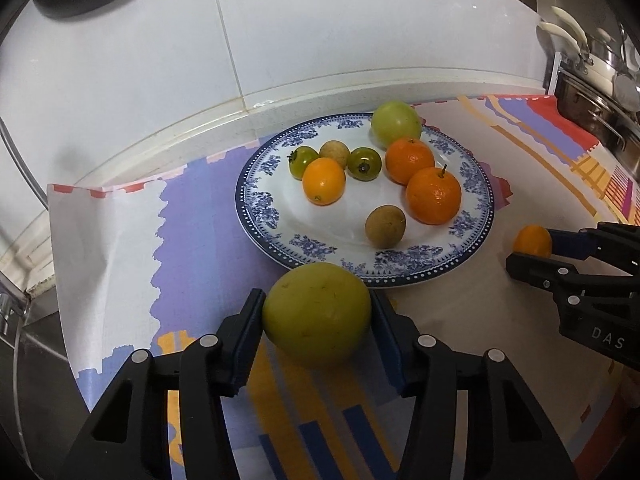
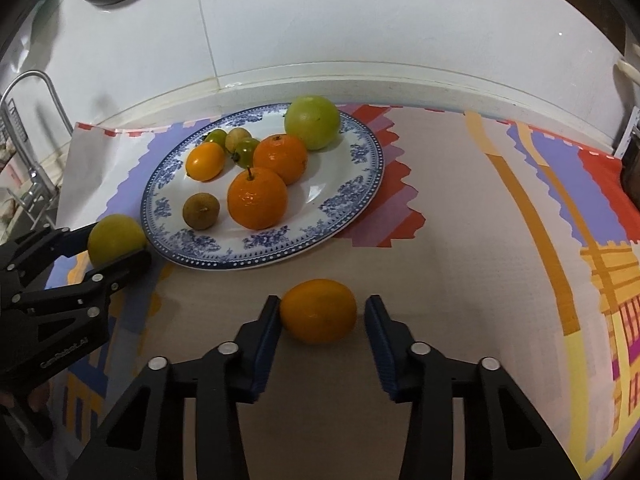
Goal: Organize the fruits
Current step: 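Close the left gripper on the large yellow-green fruit while the right gripper closes on the orange, then lift and carry the yellow-green fruit and orange over the plate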
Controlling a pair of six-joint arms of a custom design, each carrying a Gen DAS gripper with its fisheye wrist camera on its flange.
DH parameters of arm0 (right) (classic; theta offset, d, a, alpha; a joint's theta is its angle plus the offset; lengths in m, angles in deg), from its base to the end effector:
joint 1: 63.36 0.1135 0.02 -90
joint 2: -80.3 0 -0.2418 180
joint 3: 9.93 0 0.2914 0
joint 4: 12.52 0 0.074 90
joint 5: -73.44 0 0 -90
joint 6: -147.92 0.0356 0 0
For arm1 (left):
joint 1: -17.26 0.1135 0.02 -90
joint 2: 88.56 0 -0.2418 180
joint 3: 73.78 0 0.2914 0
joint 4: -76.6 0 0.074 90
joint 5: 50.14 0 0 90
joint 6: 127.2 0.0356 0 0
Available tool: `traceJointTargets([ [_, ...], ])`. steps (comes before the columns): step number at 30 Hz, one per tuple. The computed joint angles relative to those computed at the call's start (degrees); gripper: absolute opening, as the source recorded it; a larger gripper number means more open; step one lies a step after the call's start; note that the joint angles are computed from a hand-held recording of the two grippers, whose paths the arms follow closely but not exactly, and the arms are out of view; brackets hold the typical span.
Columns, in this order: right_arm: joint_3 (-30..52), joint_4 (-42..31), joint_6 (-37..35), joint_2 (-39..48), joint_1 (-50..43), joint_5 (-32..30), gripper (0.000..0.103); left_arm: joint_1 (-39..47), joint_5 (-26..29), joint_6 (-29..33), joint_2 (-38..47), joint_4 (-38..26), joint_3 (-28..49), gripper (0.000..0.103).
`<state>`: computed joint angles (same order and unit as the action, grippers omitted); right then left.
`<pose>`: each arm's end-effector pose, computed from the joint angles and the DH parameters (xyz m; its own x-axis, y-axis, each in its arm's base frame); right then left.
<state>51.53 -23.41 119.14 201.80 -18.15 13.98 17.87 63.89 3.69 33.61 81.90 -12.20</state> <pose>0.2426 0.2187 -0.0317 -0.7538 0.3122 -0.5782 0.3456 0.9367 0.0551 0.3526 -0.0107 -0.0232 -0.4760 0.5928 -0.6496 0.7060 0.6980 0.1197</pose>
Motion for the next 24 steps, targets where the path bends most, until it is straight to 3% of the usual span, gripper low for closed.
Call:
traceJointTargets([
  [11,-0.87,0.58,-0.49,-0.97,0.86,0.60,0.037,1.11,0.22,-1.60,-2.83,1.41,-3.50,0.051],
  [24,-6.39,0.42,-0.29,-9.17,5.40,4.35,0.037,5.12,3.66,-4.40,-15.97,1.24,-15.07,0.051],
])
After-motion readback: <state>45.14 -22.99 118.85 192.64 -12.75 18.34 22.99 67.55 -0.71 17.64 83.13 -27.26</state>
